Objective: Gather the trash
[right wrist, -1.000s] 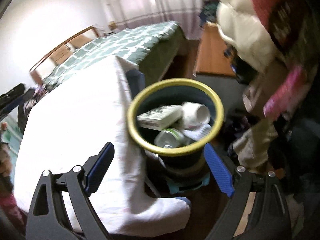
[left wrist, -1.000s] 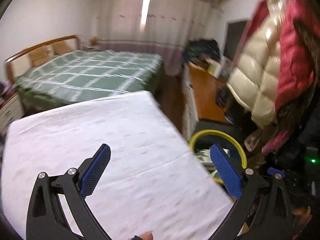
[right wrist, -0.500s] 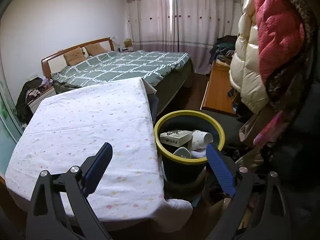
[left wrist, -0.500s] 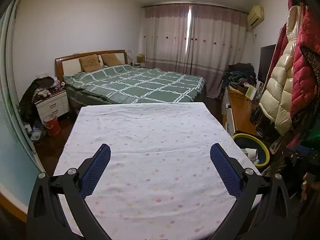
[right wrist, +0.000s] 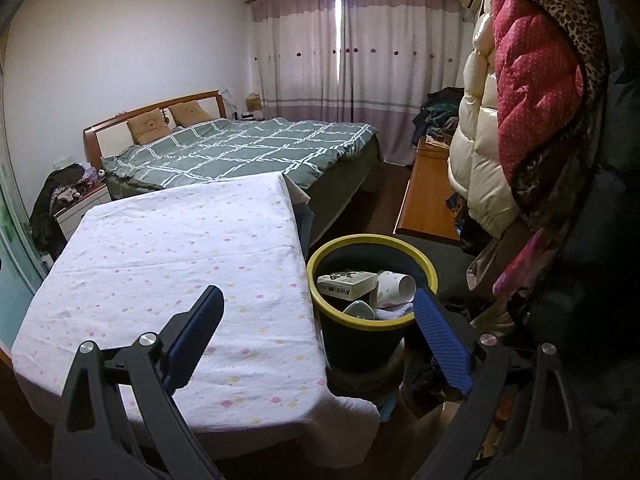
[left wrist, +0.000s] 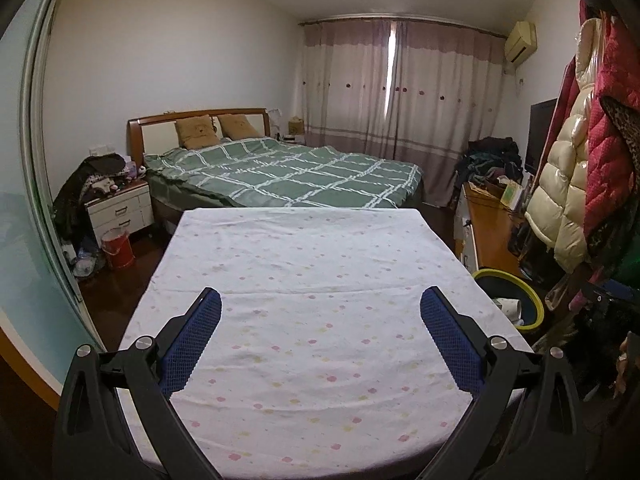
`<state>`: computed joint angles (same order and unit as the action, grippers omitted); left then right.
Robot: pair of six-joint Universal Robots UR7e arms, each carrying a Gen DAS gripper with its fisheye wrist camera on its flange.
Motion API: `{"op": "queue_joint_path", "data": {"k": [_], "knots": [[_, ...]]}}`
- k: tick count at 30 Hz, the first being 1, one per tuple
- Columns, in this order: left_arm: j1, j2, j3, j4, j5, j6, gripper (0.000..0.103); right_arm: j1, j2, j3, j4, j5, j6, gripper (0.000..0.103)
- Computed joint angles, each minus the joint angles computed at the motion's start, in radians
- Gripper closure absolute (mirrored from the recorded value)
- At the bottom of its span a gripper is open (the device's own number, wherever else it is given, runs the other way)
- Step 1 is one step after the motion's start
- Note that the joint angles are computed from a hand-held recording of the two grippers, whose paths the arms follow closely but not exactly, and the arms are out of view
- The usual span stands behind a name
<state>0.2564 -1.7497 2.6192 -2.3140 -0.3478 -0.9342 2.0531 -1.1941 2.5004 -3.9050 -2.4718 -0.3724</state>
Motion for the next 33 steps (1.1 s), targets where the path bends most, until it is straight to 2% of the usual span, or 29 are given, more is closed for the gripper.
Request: {"op": "queue_joint_path", "data": {"k": [5,16,33], "knots": [[0.009,-0.002,-0.013,0.044,0.012,-0.030,0.005,-0.003,0.000,-0.006,0.009,0.009,0.005,0.012],[0.036,0.039,-0.019,-0.061,-0.008,0.046,0.005,-0.013,0.003,-0.014,0.026,0.021,0.008,0.012],[0.030,0.040,-0.021,-0.051,-0.004,0.038,0.005,-0.017,0.003,-0.013,0.047,0.035,0.022,0.012]]}}
